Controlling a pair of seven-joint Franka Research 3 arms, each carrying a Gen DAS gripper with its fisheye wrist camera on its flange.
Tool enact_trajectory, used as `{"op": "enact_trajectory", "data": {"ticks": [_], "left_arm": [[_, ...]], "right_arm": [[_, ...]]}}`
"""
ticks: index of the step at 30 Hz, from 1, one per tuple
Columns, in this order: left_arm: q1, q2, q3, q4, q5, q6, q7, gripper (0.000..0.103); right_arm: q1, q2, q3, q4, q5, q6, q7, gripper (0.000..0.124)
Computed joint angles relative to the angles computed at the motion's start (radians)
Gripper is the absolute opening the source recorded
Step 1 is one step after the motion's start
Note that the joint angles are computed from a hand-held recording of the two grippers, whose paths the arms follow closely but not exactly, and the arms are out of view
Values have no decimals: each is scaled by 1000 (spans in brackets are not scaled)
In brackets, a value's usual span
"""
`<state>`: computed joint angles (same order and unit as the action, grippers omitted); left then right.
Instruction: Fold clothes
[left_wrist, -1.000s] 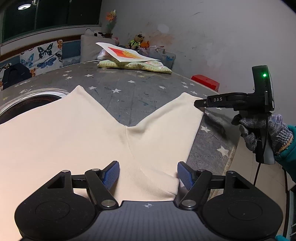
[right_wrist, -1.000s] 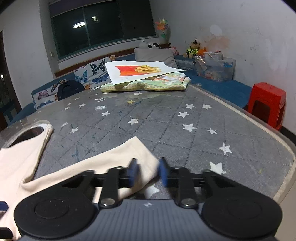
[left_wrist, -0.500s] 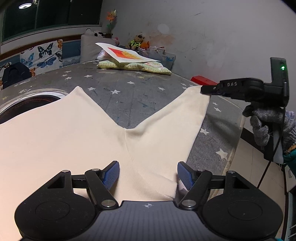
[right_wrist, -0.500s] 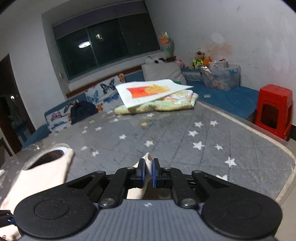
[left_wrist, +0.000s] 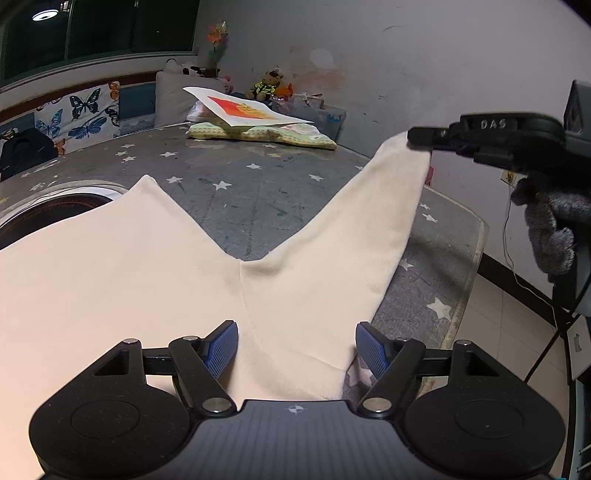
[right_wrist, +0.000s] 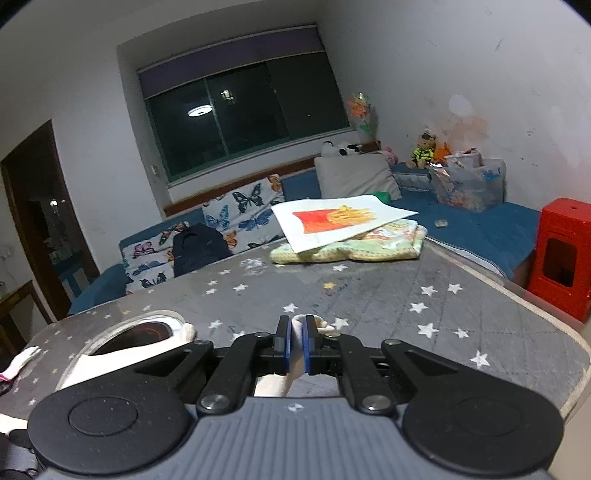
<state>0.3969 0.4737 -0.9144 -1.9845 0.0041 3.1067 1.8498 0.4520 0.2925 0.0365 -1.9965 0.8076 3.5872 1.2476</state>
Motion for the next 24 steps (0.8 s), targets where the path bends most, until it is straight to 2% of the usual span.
{"op": "enact_trajectory", "data": {"ticks": [7,16,21,24], "left_arm": [[21,16,-23,-2,8,5,9,74],[52,31,-51,-6,33,6,-2,75],[66,37,-62,-11,49,10,-9,76],[72,37,-67,-16,60,14,-14,76]], "right_arm": [[-5,-16,15,2,-64,22,7,5],[35,-3,-9,46,35,21,-107,5],[70,14,-35,83,165,38,-238,5],[109,50,-71,146,374,32,-432,5]]}}
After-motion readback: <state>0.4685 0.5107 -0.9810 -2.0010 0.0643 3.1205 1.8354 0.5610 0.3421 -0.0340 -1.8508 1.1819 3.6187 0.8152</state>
